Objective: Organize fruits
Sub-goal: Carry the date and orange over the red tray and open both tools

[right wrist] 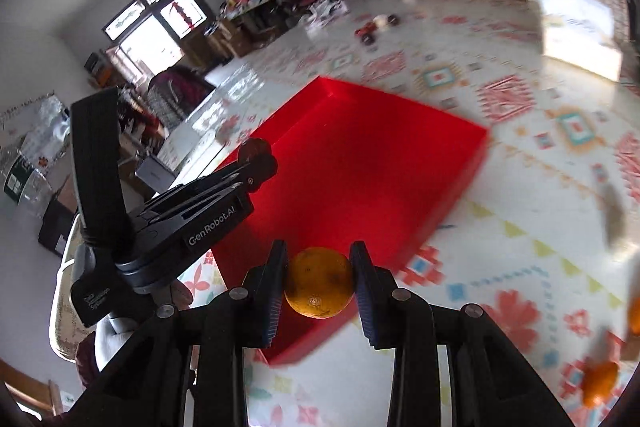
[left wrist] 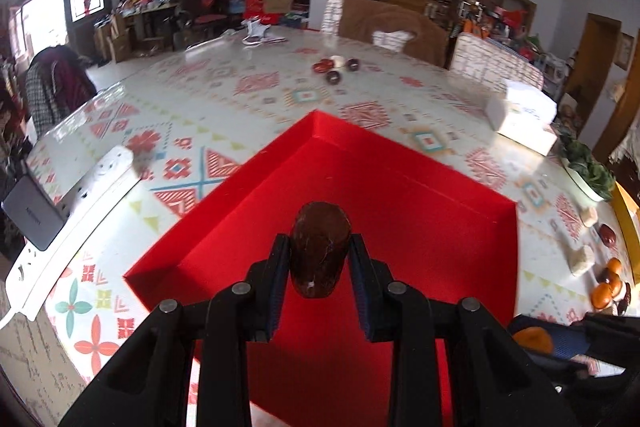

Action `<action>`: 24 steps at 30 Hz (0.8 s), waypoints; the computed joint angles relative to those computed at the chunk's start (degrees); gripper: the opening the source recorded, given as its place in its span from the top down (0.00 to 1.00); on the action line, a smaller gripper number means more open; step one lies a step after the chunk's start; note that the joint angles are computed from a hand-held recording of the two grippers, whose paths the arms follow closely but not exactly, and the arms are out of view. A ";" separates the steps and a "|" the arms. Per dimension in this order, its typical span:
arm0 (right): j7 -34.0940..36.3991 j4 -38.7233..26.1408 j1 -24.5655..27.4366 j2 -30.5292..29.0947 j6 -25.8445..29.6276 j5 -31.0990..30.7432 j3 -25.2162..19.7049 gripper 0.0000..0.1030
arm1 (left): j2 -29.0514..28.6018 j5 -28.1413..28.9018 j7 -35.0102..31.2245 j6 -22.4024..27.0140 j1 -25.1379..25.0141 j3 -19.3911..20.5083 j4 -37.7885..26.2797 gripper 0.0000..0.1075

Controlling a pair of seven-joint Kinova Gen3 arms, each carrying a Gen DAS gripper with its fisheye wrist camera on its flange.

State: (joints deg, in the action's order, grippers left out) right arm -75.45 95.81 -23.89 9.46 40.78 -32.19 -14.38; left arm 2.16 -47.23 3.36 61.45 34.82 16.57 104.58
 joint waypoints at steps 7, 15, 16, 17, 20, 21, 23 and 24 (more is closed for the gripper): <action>-4.50 -2.03 -3.49 3.94 -0.38 5.12 -0.61 0.64 | -1.75 1.05 1.92 -2.78 -1.63 -0.10 2.68 0.73; -8.28 -1.10 -6.03 2.89 -3.55 10.86 -1.05 0.44 | -3.31 -0.45 4.96 -1.05 -1.67 2.39 2.64 0.51; -8.07 -0.84 -5.82 2.50 -3.97 10.59 -1.23 0.43 | -3.54 -0.74 5.38 -0.77 -1.57 2.65 2.58 0.50; -7.53 -0.41 -5.39 1.83 -4.28 10.05 -1.45 0.43 | -3.83 -1.20 6.03 -0.36 -1.36 3.06 2.54 0.50; -6.40 1.15 -4.36 -0.77 -4.85 9.04 -1.33 0.43 | -4.54 -2.80 8.08 1.32 -0.45 4.64 1.87 0.49; -5.64 2.09 -3.81 -1.99 -5.27 8.35 -1.20 0.43 | -4.72 -3.59 8.87 1.59 -0.14 5.19 1.73 0.48; -4.31 4.84 -2.46 -5.49 -6.37 6.88 -0.29 0.43 | -4.59 -5.43 10.29 2.58 0.85 6.57 0.81 0.45; -3.91 6.00 -2.02 -6.94 -6.67 6.36 0.30 0.43 | -4.31 -6.59 10.84 3.02 1.59 7.30 0.09 0.43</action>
